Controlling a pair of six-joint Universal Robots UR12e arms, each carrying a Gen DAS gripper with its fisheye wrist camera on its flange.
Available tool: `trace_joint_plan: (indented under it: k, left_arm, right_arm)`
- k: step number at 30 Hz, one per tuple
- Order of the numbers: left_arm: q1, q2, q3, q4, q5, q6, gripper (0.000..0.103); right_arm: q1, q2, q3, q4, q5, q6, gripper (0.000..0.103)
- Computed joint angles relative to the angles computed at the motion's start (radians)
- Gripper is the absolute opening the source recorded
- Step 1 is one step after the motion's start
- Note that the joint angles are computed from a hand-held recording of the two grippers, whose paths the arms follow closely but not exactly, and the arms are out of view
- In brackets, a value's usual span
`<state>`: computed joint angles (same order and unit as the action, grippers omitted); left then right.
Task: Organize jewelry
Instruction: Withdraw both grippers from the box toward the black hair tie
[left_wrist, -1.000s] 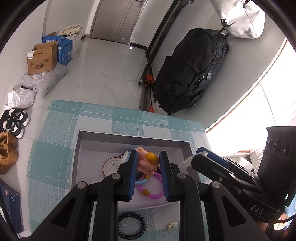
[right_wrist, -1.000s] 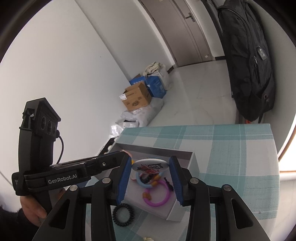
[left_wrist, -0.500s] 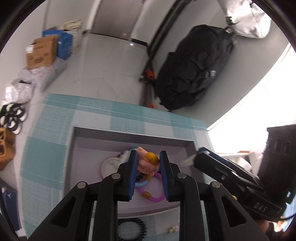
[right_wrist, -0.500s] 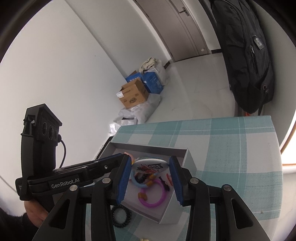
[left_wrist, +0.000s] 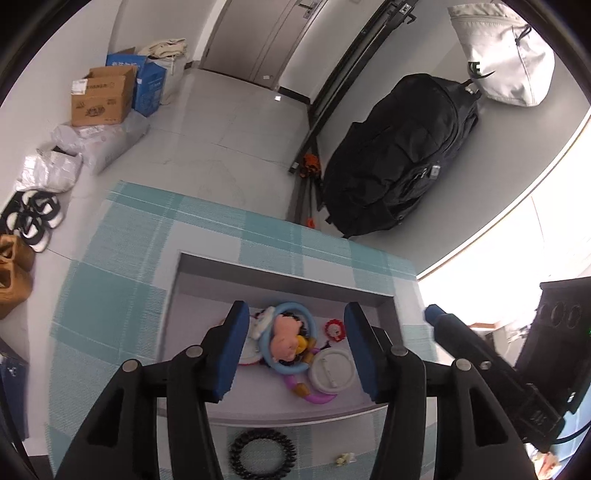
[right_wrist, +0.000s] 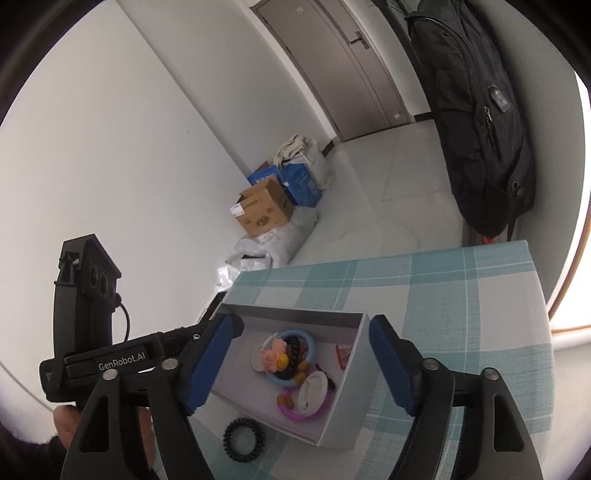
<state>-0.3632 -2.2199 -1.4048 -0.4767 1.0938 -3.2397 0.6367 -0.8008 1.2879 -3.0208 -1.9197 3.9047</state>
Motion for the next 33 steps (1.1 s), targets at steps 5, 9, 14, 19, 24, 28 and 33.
trace_joint_plan:
  k: [5, 9, 14, 19, 24, 28, 33]
  left_arm:
    - [-0.016, 0.013, -0.011, 0.005, 0.093, 0.024, 0.048]
    - [-0.024, 0.03, -0.036, 0.032, 0.151, 0.025, 0.055]
    - [-0.027, 0.058, -0.088, 0.088, 0.199, 0.031, 0.06]
    - [-0.03, 0.08, -0.119, 0.106, 0.231, 0.032, 0.06]
    - [-0.038, 0.102, -0.155, 0.146, 0.276, 0.04, 0.074]
    - [-0.04, 0.119, -0.196, 0.184, 0.295, 0.044, 0.076]
    - [-0.041, 0.13, -0.222, 0.18, 0.304, 0.055, 0.076]
  right_arm:
    - [0.006, -0.001, -0.006, 0.026, -0.023, -0.019, 0.086]
    - [0.019, -0.002, -0.006, 0.033, -0.061, -0.039, 0.092]
    - [0.035, -0.002, -0.005, 0.026, -0.095, -0.079, 0.098]
    - [0.052, -0.003, -0.003, 0.032, -0.125, -0.103, 0.1]
    - [0.067, -0.005, 0.0, 0.05, -0.153, -0.121, 0.103]
    - [0.076, -0.013, 0.013, 0.07, -0.161, -0.107, 0.103]
    - [0.088, -0.021, 0.028, 0.088, -0.173, -0.093, 0.103]
